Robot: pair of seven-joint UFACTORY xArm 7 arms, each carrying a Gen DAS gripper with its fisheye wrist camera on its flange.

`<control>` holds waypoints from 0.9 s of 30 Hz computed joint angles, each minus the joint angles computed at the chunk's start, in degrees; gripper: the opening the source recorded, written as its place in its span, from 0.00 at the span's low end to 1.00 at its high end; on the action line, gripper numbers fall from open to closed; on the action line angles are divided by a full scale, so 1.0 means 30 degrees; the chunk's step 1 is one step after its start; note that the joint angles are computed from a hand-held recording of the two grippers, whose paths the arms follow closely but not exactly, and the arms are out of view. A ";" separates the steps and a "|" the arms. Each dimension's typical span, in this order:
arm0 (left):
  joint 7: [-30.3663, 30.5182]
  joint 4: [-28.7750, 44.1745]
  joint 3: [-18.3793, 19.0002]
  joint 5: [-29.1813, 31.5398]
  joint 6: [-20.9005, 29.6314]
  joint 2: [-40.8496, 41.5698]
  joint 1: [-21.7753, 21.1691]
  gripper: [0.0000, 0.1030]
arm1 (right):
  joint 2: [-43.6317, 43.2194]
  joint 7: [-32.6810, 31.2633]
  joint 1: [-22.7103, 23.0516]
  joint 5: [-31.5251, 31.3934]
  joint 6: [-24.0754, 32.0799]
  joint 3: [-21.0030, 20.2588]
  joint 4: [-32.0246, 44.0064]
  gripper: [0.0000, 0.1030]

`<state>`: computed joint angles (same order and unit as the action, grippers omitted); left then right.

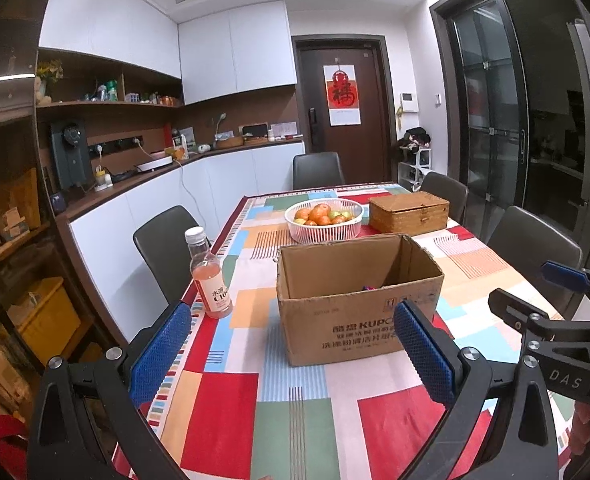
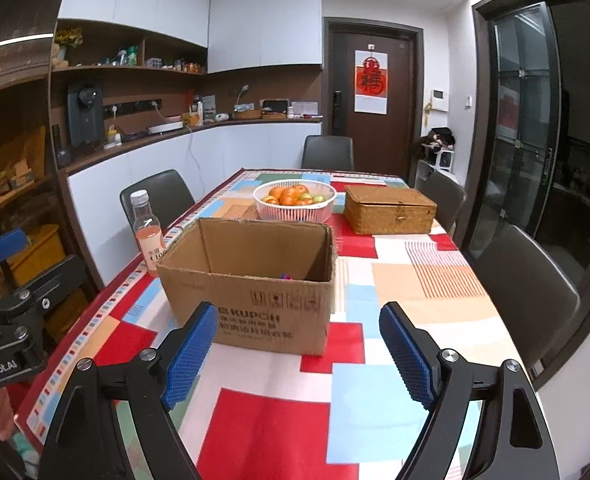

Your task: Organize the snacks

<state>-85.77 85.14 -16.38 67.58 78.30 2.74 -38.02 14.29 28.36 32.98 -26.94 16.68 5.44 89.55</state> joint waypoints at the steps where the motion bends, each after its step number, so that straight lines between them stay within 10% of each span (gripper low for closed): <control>1: -0.0083 0.0010 -0.0093 0.0089 0.0250 0.0005 -0.0114 1.00 | -0.0343 0.0340 0.0080 -0.0201 -0.0189 -0.0129 -0.0435 0.81; 27: -0.0848 -0.0180 -0.0927 0.1130 0.2819 -0.0379 -0.1206 1.00 | -0.2495 0.3079 -0.0915 -0.3026 -0.1343 0.0861 -0.3066 0.83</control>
<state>-88.31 84.60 -19.16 70.97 86.76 1.61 -41.64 6.80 37.60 30.23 -36.02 12.65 8.02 80.35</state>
